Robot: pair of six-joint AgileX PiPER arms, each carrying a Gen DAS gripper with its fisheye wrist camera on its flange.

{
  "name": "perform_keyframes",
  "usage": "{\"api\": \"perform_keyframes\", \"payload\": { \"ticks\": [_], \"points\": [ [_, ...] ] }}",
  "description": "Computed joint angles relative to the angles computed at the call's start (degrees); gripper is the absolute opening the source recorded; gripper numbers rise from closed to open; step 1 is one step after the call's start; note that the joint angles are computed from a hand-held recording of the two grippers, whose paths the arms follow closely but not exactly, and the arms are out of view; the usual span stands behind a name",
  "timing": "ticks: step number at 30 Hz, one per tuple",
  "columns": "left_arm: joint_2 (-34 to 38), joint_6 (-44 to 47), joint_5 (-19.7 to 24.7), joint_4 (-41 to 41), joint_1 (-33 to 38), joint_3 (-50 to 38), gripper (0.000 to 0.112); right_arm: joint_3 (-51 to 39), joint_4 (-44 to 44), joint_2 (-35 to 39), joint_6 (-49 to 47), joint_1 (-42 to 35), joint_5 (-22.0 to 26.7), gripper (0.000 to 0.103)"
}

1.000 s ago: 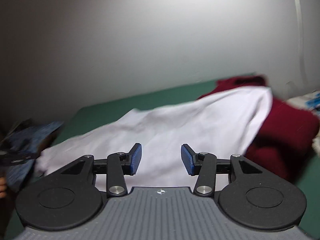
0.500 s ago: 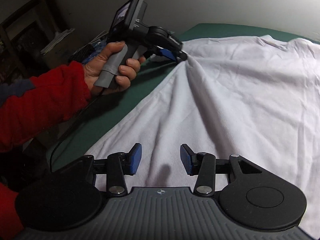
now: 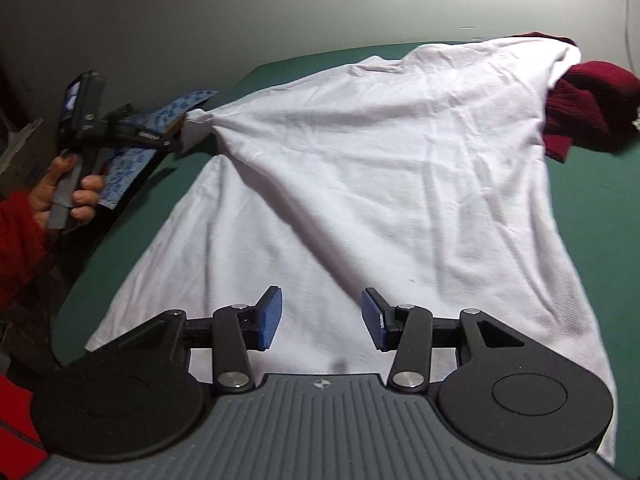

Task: Fold clothes

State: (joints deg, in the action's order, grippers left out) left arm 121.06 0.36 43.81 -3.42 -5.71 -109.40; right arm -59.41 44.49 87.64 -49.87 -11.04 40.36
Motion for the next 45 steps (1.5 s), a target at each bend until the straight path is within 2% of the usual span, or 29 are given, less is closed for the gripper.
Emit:
{"api": "perform_keyframes", "payload": {
  "ticks": [2,6,7,11,13,14,15,17,19,20,21,23,27,32,33,34,35,38,45],
  "points": [
    [-7.7,4.2,-2.0,-5.9,1.0,11.5,0.014,0.7,-2.9,-1.3,1.1,-3.0,0.1,0.050],
    [-23.2,6.2,-7.2,-8.6,-2.3,33.8,0.034,1.9,-6.9,-2.5,1.6,-9.6,0.4,0.055],
    [-26.0,5.6,-6.8,-9.2,-3.5,37.2,0.035,2.2,-7.4,-2.4,1.5,-11.2,0.6,0.055],
    [-33.0,-7.1,-6.5,-1.4,-10.3,46.2,0.038,3.0,-5.0,-2.1,-2.9,-16.4,1.4,0.056],
    [-35.1,-14.9,-6.6,3.1,-13.4,49.4,0.038,3.2,-1.6,-1.6,-7.4,-19.1,2.5,0.061],
    [-36.0,-18.0,-7.4,4.1,-14.2,51.0,0.041,3.3,0.0,-1.3,-9.5,-20.5,3.1,0.062],
    [-36.7,-21.1,-8.1,5.4,-15.1,52.1,0.049,3.3,1.1,-0.9,-11.3,-21.7,3.8,0.062],
    [-37.4,-26.1,-8.1,7.8,-17.8,52.8,0.054,3.5,2.3,-0.3,-14.7,-23.8,5.1,0.062],
    [-37.3,-34.7,-7.9,13.9,-22.0,52.9,0.048,4.2,3.0,0.0,-18.1,-26.3,5.9,0.062],
    [-37.0,-39.1,-7.8,17.5,-24.1,52.9,0.036,4.5,3.3,0.2,-19.5,-27.5,6.0,0.062],
    [-36.5,-44.3,-7.1,21.8,-26.2,52.6,0.013,4.8,3.5,0.5,-20.5,-28.6,6.2,0.062],
    [-35.6,-54.6,-4.8,28.9,-29.7,52.0,0.001,4.2,3.6,2.0,-20.9,-31.3,8.0,0.062],
    [-35.1,-64.8,-3.3,34.7,-33.8,52.1,0.000,2.9,6.9,5.3,-22.0,-36.2,15.7,0.066],
    [-34.5,-73.3,1.2,40.3,-38.2,50.3,0.000,7.6,12.8,3.8,-32.0,-35.5,11.7,0.067],
    [-34.6,-75.1,2.0,41.2,-38.9,50.1,0.000,8.1,13.5,3.8,-33.6,-35.3,11.5,0.059],
    [-35.7,-77.3,2.8,42.6,-39.9,50.1,0.000,8.1,13.6,3.9,-34.4,-35.0,11.8,0.017],
    [-36.8,-79.6,3.8,44.0,-41.0,50.2,0.000,7.8,13.0,4.1,-34.6,-34.7,12.5,0.004],
    [-39.7,-83.3,8.8,48.0,-45.4,49.0,0.000,6.8,13.2,4.6,-35.5,-35.1,16.5,0.003],
    [-45.3,-84.8,17.9,48.5,-51.1,48.6,0.000,4.8,12.4,3.1,-33.8,-38.7,25.0,0.003]
  ]
}}
